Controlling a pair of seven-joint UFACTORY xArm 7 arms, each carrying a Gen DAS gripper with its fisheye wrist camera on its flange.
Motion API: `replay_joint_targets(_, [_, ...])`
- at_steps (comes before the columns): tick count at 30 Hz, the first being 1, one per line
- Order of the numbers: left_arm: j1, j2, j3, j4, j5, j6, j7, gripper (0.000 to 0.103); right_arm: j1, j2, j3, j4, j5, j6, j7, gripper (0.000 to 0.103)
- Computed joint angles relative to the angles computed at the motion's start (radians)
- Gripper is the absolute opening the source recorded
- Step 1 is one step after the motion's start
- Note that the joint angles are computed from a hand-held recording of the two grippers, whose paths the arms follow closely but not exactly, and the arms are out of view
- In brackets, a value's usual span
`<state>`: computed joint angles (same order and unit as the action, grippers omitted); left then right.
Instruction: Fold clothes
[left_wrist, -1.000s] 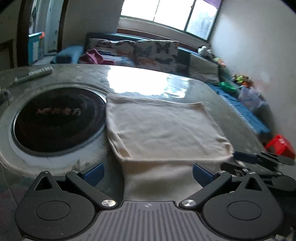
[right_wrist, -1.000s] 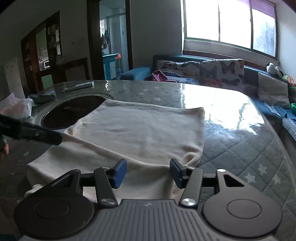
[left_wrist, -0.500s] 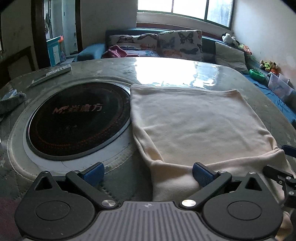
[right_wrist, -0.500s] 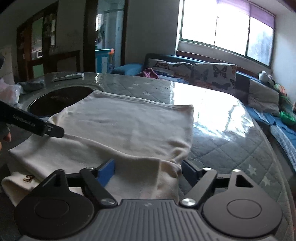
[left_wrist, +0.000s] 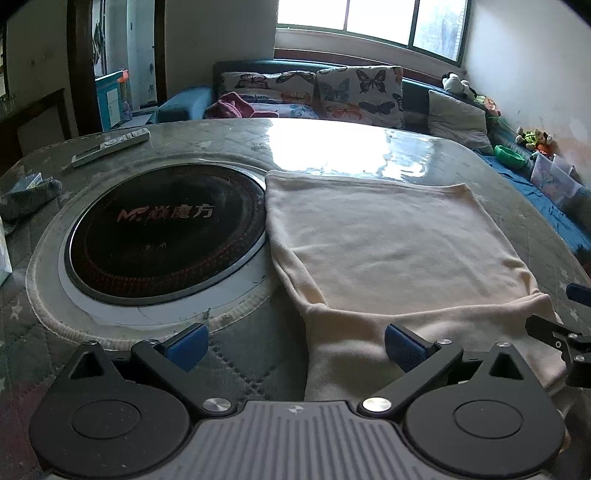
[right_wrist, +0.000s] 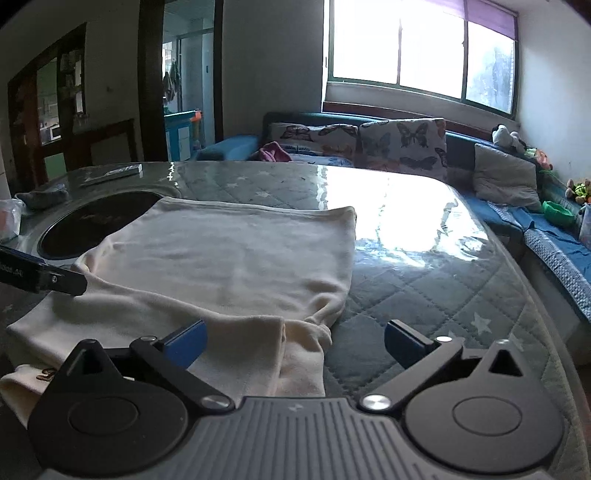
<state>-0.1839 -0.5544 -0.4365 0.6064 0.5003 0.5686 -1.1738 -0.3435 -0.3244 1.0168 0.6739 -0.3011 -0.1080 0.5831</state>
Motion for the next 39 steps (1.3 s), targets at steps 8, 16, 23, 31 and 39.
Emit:
replay_joint_targets(8, [-0.032, -0.026, -0.007, -0.012, -0.015, 0.030, 0.023, 0.103, 0.090, -0.043, -0.073, -0.027, -0.014, 0.014, 0.002, 0.103])
replay_joint_targets(16, [-0.060, -0.062, -0.008, -0.043, -0.041, 0.050, 0.037, 0.103, 0.139, -0.117, -0.119, -0.064, -0.036, 0.075, 0.009, 0.103])
replay_joint_targets(23, [-0.107, -0.129, -0.008, -0.075, -0.082, 0.059, 0.092, 0.103, 0.250, -0.171, -0.233, -0.125, -0.037, 0.104, 0.029, 0.103])
replay_joint_targets(31, [-0.105, -0.149, -0.035, -0.068, -0.082, 0.081, 0.120, 0.103, 0.278, -0.214, -0.262, -0.138, -0.081, 0.086, 0.031, 0.103])
replay_joint_targets(39, [-0.121, -0.113, -0.037, -0.060, -0.080, 0.084, 0.169, 0.103, 0.240, -0.177, -0.219, -0.125, -0.088, 0.106, 0.032, 0.103])
